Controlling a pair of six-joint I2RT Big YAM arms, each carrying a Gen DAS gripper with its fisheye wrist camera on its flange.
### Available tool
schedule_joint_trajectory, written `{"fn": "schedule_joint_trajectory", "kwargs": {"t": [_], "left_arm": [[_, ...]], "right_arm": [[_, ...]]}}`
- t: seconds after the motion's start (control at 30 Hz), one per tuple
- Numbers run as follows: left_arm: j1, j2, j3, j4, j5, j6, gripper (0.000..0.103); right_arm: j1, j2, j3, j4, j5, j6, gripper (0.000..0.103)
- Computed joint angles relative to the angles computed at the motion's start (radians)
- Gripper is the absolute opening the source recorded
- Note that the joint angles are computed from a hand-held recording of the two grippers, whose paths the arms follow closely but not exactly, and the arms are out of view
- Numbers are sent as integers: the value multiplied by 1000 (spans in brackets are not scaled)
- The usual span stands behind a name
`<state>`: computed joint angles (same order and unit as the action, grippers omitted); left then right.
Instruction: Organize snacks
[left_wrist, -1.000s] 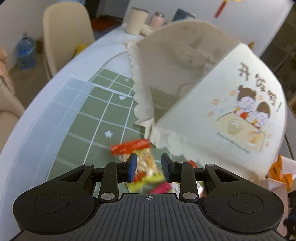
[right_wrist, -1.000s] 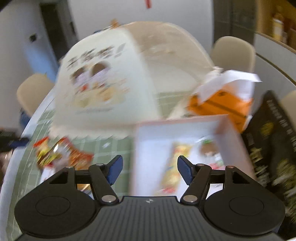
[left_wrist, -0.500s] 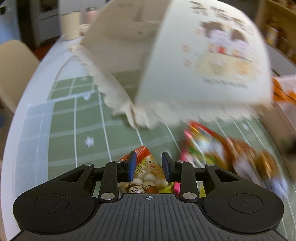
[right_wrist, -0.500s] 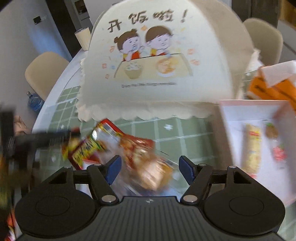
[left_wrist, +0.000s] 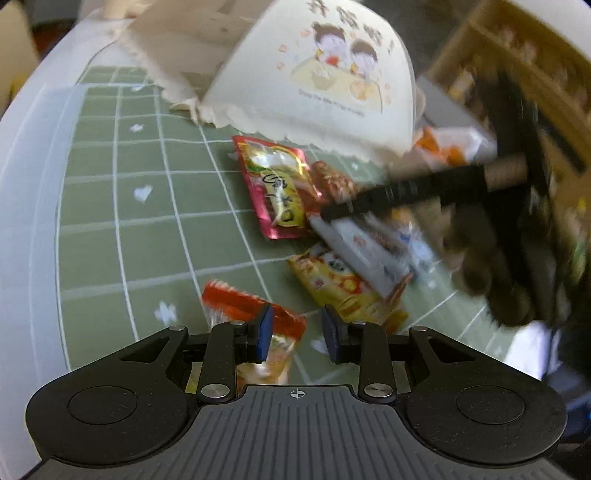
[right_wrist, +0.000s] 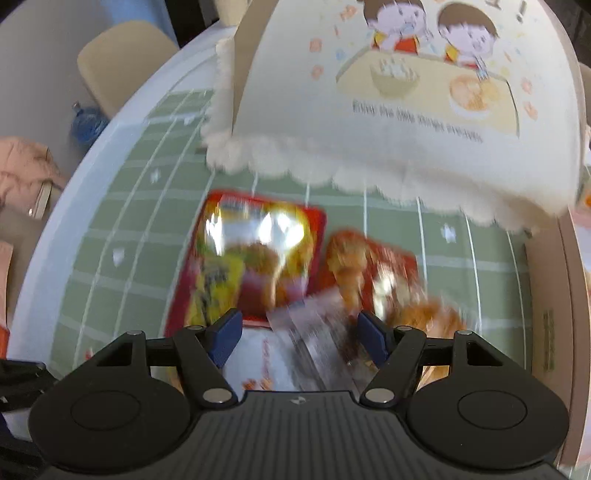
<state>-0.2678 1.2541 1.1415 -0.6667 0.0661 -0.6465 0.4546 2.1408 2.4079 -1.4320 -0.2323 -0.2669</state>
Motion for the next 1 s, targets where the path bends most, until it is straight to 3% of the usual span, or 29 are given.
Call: {"fn": "schedule_joint_trajectory", "kwargs": {"t": [0.07,0.1,0.2,0.27,0.33,0.43,0.6,0.67,0.77,0.83,1.0], "left_arm": [[-15,-45,-24,17,-62,-74,33],[-20,-65,-27,5,-102,-103,33],[-24,-75,12,-129,-225,-168,33],[-21,-73,27,-213,-272,-245,33],[-25,-82,10,-203,-268,-274,33],[-50,-46,32,-198,-260,-234,33],[-112,42,110,-247,-251,-146,34],[-136,63,128,-253,-250,-130,42],[-180,114,190,-311,-288,-87,44],[-209,154,236,-357,-325,-49,44],[-261,205,291,-437,-398,67,48]], "right_arm": [[-24,-40,-70,5,-28,9,67],[-37,-59,-96,3,-49,8,56],[-67,-135,-197,24,-85,-23,42],[-84,-186,-263,36,-96,-43,42],[-103,-223,-312,22,-125,-61,42],[-120,-283,-405,37,-122,-99,42],[-151,-385,-556,115,-69,-147,43],[-164,-422,-610,161,-43,-171,43],[-181,-454,-661,199,-16,-196,46],[-191,-461,-677,203,-11,-185,54],[-214,-475,-717,207,-26,-147,60]]}}
